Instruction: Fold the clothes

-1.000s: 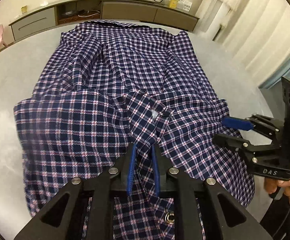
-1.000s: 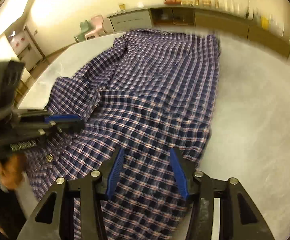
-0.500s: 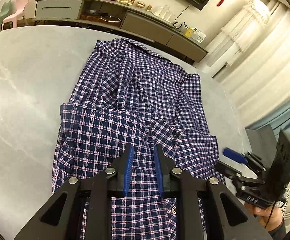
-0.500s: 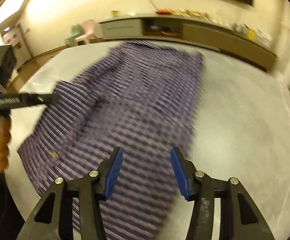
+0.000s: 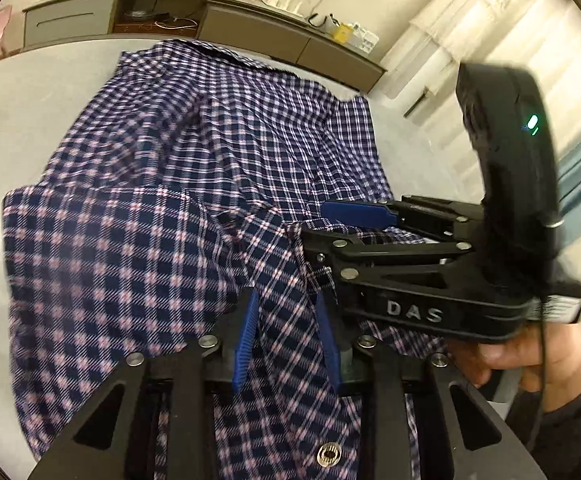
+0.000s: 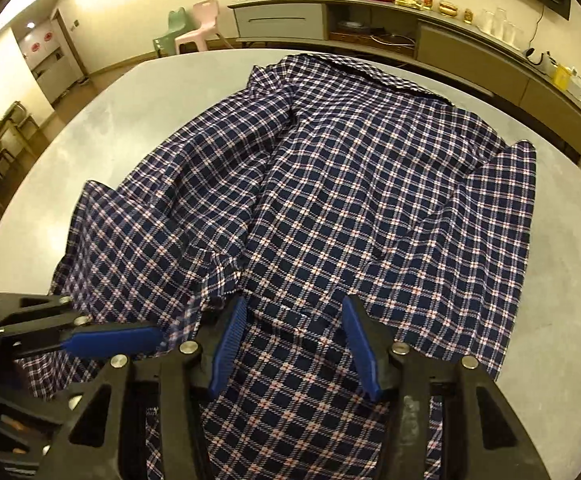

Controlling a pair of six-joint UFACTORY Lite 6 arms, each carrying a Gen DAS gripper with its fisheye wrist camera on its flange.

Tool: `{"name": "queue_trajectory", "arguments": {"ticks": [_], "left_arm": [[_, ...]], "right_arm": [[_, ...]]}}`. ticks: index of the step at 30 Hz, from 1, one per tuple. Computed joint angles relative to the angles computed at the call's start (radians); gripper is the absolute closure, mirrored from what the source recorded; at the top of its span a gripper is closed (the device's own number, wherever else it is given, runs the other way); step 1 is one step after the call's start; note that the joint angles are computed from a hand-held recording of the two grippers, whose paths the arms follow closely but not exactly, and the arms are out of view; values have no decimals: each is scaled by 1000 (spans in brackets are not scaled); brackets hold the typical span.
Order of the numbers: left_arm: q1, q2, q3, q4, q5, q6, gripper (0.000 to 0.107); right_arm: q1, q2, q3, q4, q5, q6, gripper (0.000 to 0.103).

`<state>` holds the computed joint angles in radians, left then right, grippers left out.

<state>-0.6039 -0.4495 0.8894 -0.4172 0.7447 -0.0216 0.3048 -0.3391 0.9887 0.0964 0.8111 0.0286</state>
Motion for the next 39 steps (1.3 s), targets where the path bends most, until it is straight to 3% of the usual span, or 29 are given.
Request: {"name": "queue_trajectory", "arguments": {"ticks": [2, 3, 4, 8, 10, 14, 16, 17, 22, 29, 30, 31, 33, 36, 39], "left_arm": [[-64, 14, 7, 110, -26, -101, 81], [-46, -11, -5, 121, -12, -133, 94], [-23, -36, -17, 124, 5, -155, 96], [153, -120, -42, -73, 107, -6, 96], [193, -134, -31, -158, 180, 88, 94], [110, -144, -7, -98, 198, 34, 90], [75, -131, 5, -82, 194, -2, 90], [60, -119, 7, -86, 184, -12, 90], [125, -97, 36, -153, 244, 60, 89], [432, -102, -36, -228, 355, 169, 89], [460, -97, -50, -260, 372, 197, 90], [486, -92, -62, -289, 389, 223, 90], [490, -88, -48, -287, 405, 228, 90], [529, -96, -41, -303, 439, 243, 89], [683, -116, -15, -337, 492, 271, 89]], "right_arm": [[-2, 7, 3, 2, 5, -34, 50], [10, 7, 3, -16, 10, -33, 49], [22, 6, 3, -34, 14, -30, 49], [72, 47, 36, -112, 40, 15, 49], [33, 80, 95, -52, 103, -70, 49], [-202, 87, 239, 146, 166, -313, 47], [-316, 155, 350, 190, 176, -376, 39], [-344, 224, 422, 186, 162, -384, 35], [-346, 613, 827, 53, 164, -340, 34], [-317, 1204, 1504, 1, 356, -293, 36], [-318, 1219, 1518, 3, 368, -303, 53], [-319, 1201, 1490, 6, 353, -308, 61], [-324, 1093, 1329, 23, 265, -317, 87], [-317, 825, 1015, 48, 116, -337, 92], [-267, 511, 768, 36, 75, -348, 93]]}}
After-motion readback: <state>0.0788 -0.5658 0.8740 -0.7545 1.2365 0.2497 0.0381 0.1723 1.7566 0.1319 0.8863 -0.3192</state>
